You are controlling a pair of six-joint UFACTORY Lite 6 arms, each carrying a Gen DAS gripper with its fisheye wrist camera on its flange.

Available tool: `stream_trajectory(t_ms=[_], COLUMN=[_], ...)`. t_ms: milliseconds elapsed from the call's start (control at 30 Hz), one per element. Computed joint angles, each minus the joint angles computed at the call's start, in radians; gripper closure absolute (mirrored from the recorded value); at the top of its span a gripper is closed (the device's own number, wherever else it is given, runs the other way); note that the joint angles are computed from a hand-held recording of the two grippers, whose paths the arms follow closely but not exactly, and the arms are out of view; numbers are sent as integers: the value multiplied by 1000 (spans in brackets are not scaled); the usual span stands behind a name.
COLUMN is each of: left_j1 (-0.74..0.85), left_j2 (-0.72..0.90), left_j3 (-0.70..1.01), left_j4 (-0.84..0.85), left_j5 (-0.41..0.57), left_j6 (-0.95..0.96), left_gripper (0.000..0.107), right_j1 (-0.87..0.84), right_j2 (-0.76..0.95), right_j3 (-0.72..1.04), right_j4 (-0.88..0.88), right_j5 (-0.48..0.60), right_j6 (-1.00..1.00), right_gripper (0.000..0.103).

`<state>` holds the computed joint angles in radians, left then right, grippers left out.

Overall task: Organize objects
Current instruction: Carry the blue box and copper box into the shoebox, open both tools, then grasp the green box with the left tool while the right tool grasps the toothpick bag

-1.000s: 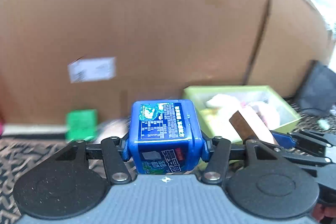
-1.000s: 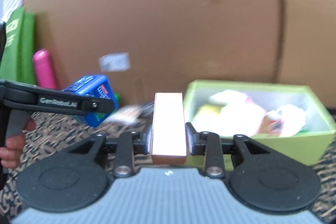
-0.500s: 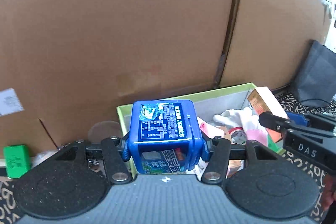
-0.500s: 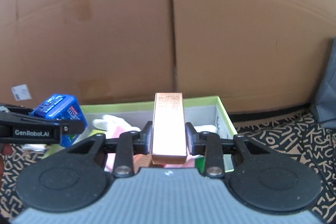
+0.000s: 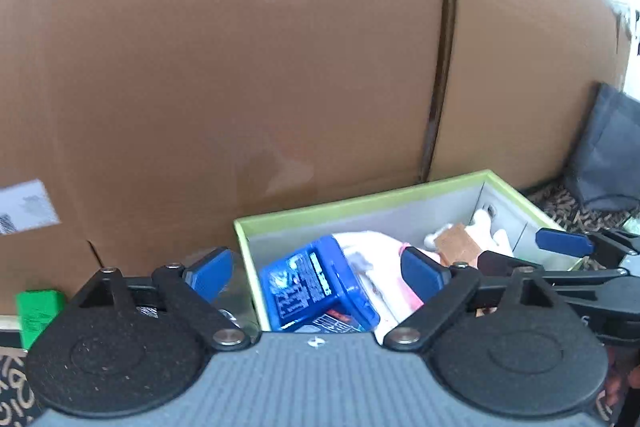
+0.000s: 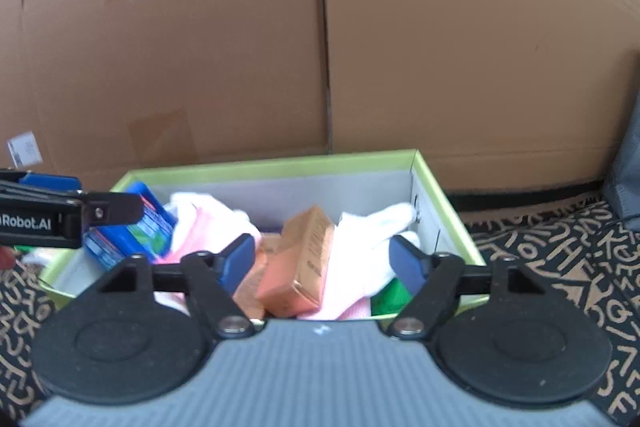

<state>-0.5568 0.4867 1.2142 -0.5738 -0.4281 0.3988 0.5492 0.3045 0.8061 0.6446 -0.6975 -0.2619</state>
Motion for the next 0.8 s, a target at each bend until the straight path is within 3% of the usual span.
stream_trajectory(t_ms=[167, 367, 567, 633, 800], left_j1=[-7, 4, 131, 205, 448], left_j2=[-228, -548, -794, -826, -765], left_j3=[-226, -516, -754, -823, -921], left_j4=[21, -127, -180, -122, 213], left_j5=[-96, -158, -157, -153, -148], left_j6=[-55, 42, 102, 56, -206], left_gripper=[8, 5, 4, 4, 4], right_j1=[82, 279, 452, 491, 562], right_j2=[-125, -219, -161, -104, 79], right_j3=[-47, -91, -29, 23, 192], right_j4=[95, 253, 324, 336, 356], right_j5=[-73, -171, -196, -185, -111], right_j6=[-91, -202, -215, -214, -202], right_gripper=[4, 0, 0, 0, 0])
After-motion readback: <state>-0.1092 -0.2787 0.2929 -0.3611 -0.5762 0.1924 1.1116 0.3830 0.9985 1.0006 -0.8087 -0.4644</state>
